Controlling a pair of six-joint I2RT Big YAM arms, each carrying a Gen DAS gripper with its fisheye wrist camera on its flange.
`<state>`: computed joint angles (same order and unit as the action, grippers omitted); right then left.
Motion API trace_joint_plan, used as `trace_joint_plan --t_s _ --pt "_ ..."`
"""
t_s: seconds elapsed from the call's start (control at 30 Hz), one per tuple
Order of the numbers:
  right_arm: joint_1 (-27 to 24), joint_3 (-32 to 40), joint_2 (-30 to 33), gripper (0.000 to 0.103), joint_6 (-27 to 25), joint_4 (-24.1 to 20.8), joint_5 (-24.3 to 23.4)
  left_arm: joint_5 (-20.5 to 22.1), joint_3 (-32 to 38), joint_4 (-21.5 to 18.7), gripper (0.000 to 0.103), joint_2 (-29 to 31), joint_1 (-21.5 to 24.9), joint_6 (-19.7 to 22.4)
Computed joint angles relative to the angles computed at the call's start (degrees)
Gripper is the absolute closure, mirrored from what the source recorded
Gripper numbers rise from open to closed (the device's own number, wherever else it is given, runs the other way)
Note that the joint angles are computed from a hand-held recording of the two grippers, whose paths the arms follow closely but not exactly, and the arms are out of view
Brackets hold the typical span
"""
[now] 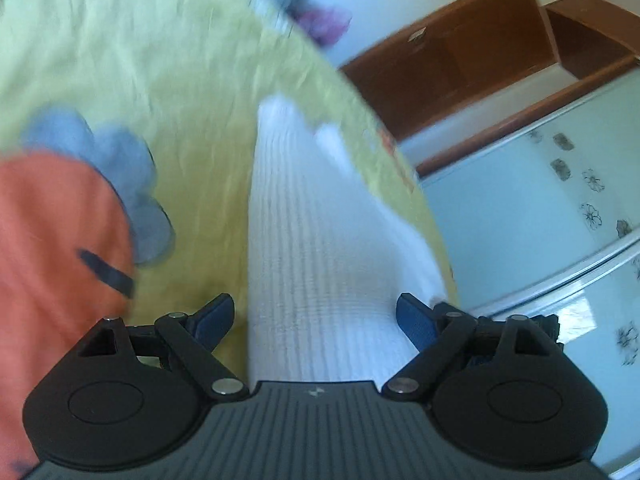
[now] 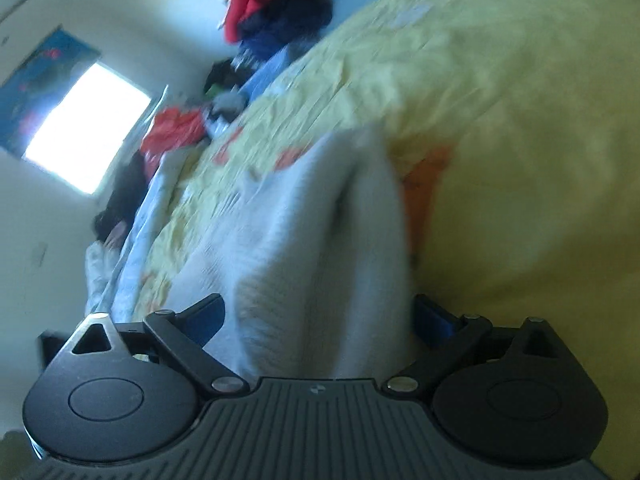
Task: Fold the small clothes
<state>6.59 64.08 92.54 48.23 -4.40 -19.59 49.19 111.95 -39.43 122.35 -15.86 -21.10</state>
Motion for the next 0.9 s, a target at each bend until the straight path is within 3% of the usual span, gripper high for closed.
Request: trace_joint_plan --t_s 0.03,0.1,0.2,0.3,0.4,0.5,0.57,0.6,0.63,0.67,0.77,0.87,0.9 --pt "0.4 0.5 0.4 0.016 -0.3 0.0 0.6 -0.2 -0.3 1.9 0.025 0.1 -0.3 -1.1" --pt "1.2 2.2 1.0 0.029 -2.2 -2.6 2.6 -2.3 0.4 1.8 0.032 0.3 -1.1 -1.2" --pt "1.5 1.5 0.0 0.048 -1.9 -1.6 2.7 -3.9 -1.6 3.0 0.052 -1.9 -1.2 1.8" --pt "3.0 2.4 -1.0 0.050 -2.9 -2.4 5.2 -5.9 -1.9 0.9 0.056 -4.3 -0.9 6.9" --pt "4.5 4.5 0.1 0.051 -2.7 -0.5 3.9 -7.3 -1.6 1.6 0.056 -6.3 0.7 8.1" --pt "5.3 8.4 3.8 0.052 -1.8 1.2 2.0 -9.5 4.7 -4.1 0.054 -3.6 2.2 10.6" --pt "6.0 11.8 6.9 0.052 -2.0 -1.1 2.6 -11.7 8.3 -8.2 0.051 -0.7 2.7 12.9" --pt "6.4 13.9 8.5 0.050 -3.2 -3.9 3.5 -13.2 9.6 -10.0 0.039 0.8 2.9 12.9" --pt "6.6 14.8 9.8 0.041 -2.7 -4.6 4.2 -12.5 8.6 -9.0 0.025 1.5 3.5 9.9" --pt "6.4 14.2 10.3 0.037 -0.1 -2.5 3.2 -10.4 6.7 -6.5 0.022 1.2 4.2 6.2" --pt "5.9 10.8 7.9 0.029 6.3 -0.1 2.1 -3.3 0.5 -2.3 0.023 -1.7 6.4 0.8" --pt "5.9 2.7 2.7 0.020 10.5 8.8 1.7 4.3 -9.2 6.0 0.013 -6.2 8.4 -2.8" --pt "5.9 0.5 1.5 0.011 11.7 11.3 1.3 5.3 -11.0 7.0 0.012 -7.0 8.8 -2.8"
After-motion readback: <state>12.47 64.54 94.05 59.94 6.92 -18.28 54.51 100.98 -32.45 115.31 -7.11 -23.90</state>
